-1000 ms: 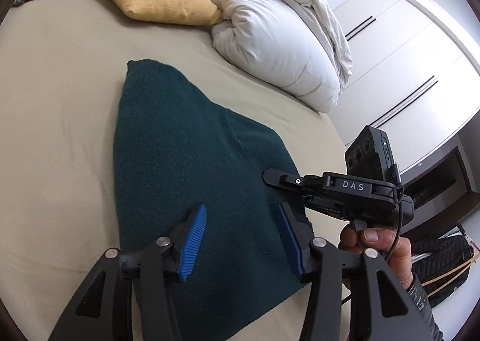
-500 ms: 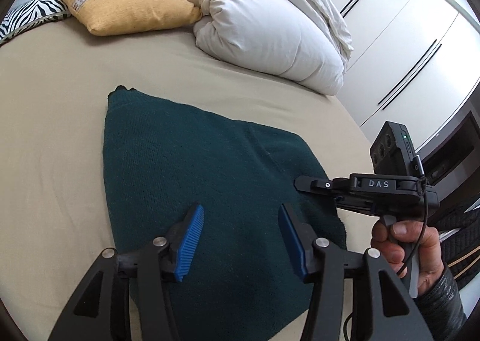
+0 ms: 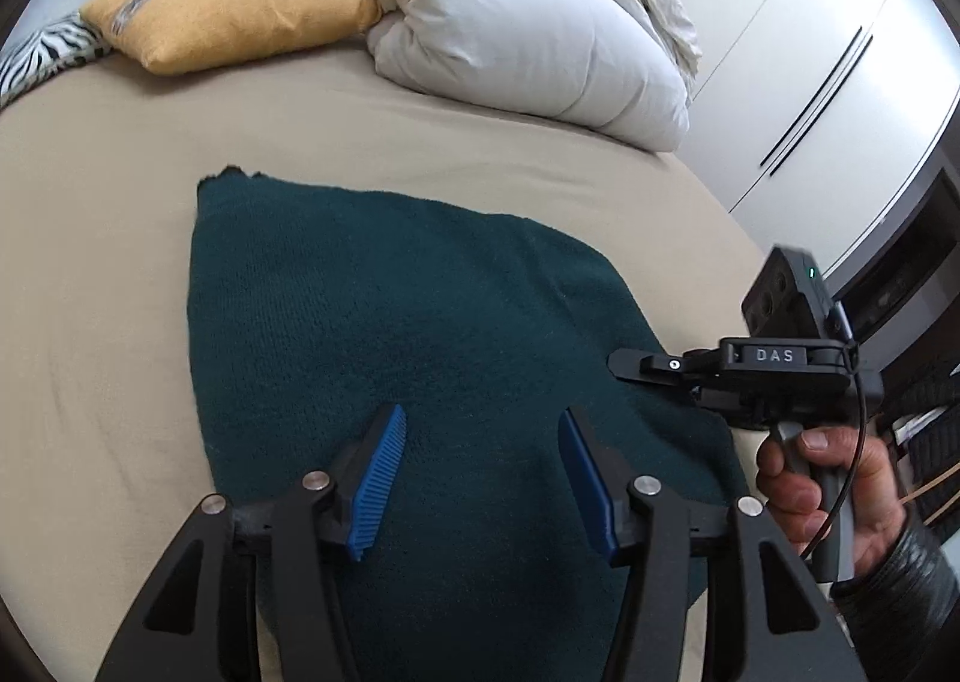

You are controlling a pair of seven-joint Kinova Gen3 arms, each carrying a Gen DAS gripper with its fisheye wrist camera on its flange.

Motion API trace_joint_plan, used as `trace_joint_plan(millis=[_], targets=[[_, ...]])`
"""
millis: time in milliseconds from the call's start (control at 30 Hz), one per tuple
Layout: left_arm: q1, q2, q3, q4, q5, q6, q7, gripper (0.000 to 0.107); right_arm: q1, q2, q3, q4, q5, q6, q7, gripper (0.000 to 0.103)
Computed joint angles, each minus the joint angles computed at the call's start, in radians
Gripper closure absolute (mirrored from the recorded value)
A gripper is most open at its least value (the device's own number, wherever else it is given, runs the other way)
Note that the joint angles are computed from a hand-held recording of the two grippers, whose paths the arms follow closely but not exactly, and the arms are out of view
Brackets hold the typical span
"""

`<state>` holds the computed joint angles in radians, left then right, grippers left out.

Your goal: Fold small clothes

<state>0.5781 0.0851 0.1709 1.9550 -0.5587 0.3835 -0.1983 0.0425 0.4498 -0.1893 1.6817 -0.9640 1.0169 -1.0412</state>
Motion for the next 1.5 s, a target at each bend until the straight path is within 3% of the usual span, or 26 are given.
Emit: trace_joint_plan(millis=[67, 167, 267, 333, 400, 500, 600, 667, 733, 800, 933, 1000, 1033, 1133, 1200, 1267, 1333, 1367, 1433, 1500], targets=[[-0.014, -0.017, 0.003, 0.020, 0.014, -0.027, -0.009, 0.052, 0.050, -0.002, -0.011, 0.037, -0.056, 0.018, 0.033, 0.090], [-0.071, -0.040, 0.064, 0.002, 0.060, 0.021, -0.049, 0.051, -0.001, -0.122, 0.075, 0.092, -0.024, -0.045, 0.011, 0.085], [-0.025, -0.057, 0.034, -0.021, -0.024, 0.095, 0.028, 0.049, 0.019, -0.174, 0.084, 0.101, -0.053, -0.027, 0.042, 0.085], [-0.045, -0.050, 0.039, -0.038, -0.051, 0.125, 0.038, 0.047, 0.049, -0.142, 0.043, 0.056, -0.080, 0.042, 0.079, 0.085], [-0.076, -0.026, 0.037, -0.077, -0.022, 0.154, -0.017, 0.047, 0.004, -0.111, 0.036, -0.004, -0.055, 0.071, 0.068, 0.085], [-0.113, 0.014, 0.015, -0.139, 0.037, 0.182, -0.123, 0.047, -0.028, -0.041, -0.017, -0.080, -0.032, 0.056, 0.036, 0.085], [-0.233, 0.096, 0.088, -0.163, 0.159, 0.182, -0.234, 0.047, -0.133, 0.038, 0.049, -0.171, 0.012, 0.056, -0.074, 0.085], [-0.234, 0.106, 0.065, -0.130, 0.193, 0.129, -0.257, 0.047, -0.170, 0.058, 0.073, -0.198, 0.047, 0.021, -0.140, 0.088], [-0.164, 0.098, -0.014, -0.103, 0.176, 0.083, -0.235, 0.047, -0.133, 0.064, 0.040, -0.180, 0.029, -0.027, -0.141, 0.089], [-0.109, 0.112, -0.075, -0.122, 0.190, 0.097, -0.264, 0.047, -0.057, 0.063, -0.030, -0.134, -0.001, -0.089, -0.099, 0.093], [-0.106, 0.123, -0.083, -0.125, 0.176, 0.091, -0.285, 0.045, 0.047, 0.057, -0.060, -0.023, -0.137, -0.158, -0.035, 0.094], [-0.184, 0.100, -0.018, -0.083, 0.190, 0.038, -0.296, 0.045, 0.050, 0.021, -0.009, 0.028, -0.188, -0.169, -0.026, 0.094], [-0.217, 0.083, 0.012, -0.060, 0.192, 0.015, -0.283, 0.045, 0.038, -0.002, 0.018, 0.044, -0.200, -0.176, -0.021, 0.086], [-0.202, 0.020, 0.022, -0.024, 0.150, 0.031, -0.172, 0.046, 0.025, -0.081, 0.106, 0.092, -0.202, -0.144, 0.027, 0.084], [-0.114, -0.022, -0.028, -0.012, 0.088, 0.066, -0.091, 0.045, 0.092, -0.111, 0.073, 0.118, -0.223, -0.065, 0.108, 0.084], [-0.045, -0.082, -0.048, 0.024, 0.030, 0.058, -0.009, 0.045, 0.184, -0.136, -0.014, 0.139, -0.219, 0.016, 0.189, 0.084], [-0.029, -0.117, -0.001, 0.051, -0.014, 0.043, 0.042, 0.045, 0.231, -0.147, -0.060, 0.164, -0.210, 0.097, 0.265, 0.079], [-0.028, -0.118, 0.027, 0.049, -0.021, 0.059, 0.050, 0.045, 0.227, -0.150, -0.061, 0.169, -0.198, 0.128, 0.284, 0.076], [-0.027, -0.099, 0.075, 0.045, -0.027, 0.082, 0.066, 0.045, 0.165, -0.158, -0.013, 0.189, -0.166, 0.145, 0.299, 0.056], [-0.021, -0.070, 0.118, 0.034, -0.084, 0.136, 0.124, 0.044, 0.109, -0.156, 0.054, 0.232, -0.158, 0.125, 0.301, 0.059]])
